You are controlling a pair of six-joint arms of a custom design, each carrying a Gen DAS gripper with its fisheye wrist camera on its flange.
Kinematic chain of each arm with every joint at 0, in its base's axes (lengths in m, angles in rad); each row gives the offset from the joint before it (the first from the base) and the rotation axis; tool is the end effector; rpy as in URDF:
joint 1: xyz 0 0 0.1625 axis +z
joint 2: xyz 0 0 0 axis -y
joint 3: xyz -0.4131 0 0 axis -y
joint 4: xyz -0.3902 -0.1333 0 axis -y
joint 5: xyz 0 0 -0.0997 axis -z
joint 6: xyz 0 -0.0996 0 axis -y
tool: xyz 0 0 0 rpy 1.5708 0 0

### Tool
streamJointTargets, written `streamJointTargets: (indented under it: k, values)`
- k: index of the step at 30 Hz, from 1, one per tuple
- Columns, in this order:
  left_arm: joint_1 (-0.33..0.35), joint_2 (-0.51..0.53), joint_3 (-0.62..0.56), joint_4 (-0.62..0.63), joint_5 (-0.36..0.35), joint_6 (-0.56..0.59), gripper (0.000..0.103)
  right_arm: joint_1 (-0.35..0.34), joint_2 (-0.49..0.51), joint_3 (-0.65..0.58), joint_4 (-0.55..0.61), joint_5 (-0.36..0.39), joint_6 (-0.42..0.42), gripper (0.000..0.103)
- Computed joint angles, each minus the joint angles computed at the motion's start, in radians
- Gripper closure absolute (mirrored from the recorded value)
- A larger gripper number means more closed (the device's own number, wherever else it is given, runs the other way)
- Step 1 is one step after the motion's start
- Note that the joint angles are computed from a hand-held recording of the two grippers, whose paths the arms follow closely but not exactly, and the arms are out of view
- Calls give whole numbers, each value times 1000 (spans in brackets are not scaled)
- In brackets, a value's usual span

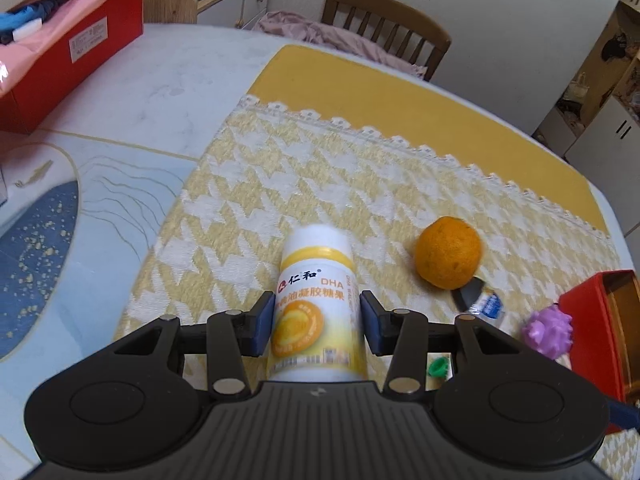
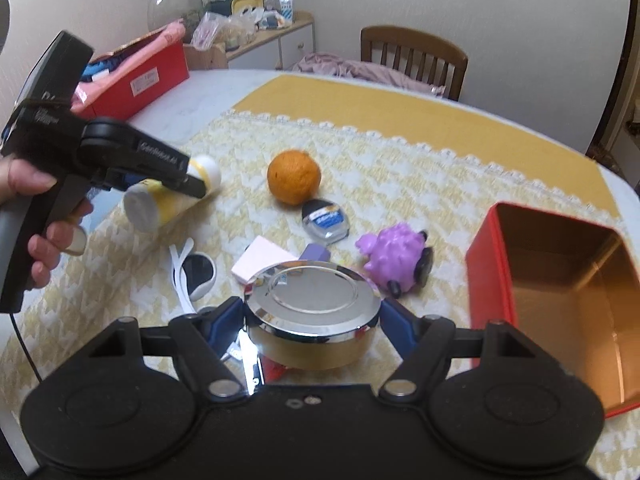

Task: Organize rigid objects
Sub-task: 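Grasp the white bottle with the left tool while the right tool grasps the silver tin, then place the silver tin and white bottle into the red tin box with both tools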

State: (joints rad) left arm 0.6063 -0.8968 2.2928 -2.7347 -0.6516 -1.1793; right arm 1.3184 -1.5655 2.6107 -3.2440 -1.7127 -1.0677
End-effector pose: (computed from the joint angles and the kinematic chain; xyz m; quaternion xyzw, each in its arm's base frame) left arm -0.2149 -0.4076 0.0193 -0.0444 0.8906 -0.3373 0.3019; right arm 0.0314 -0.3557 0.2169 0.3560 -0.8796 0.2020 0.2422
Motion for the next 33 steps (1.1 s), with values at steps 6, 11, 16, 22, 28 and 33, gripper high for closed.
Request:
streamJointTargets:
  k: [6, 11, 16, 22, 28, 33]
  values:
    - [-68, -35, 28, -21, -9, 27, 59, -22, -133, 3, 78, 67, 4, 29]
    - [-106, -36, 33, -17, -29, 34, 60, -66, -254, -9, 162, 127, -1, 29]
    - [-140, -43, 41, 27, -42, -29, 60, -150, -357, -32, 251, 197, -23, 29]
    - [-187, -80, 7, 159, -16, -137, 60, -255, -409, -88, 335, 268, -79, 29]
    - [-215, -40, -88, 211, 3, -144, 60, -325, -402, -156, 396, 316, -134, 29]
    - [-219, 81, -206, 121, -18, -47, 60, -364, -359, -212, 414, 324, -168, 29]
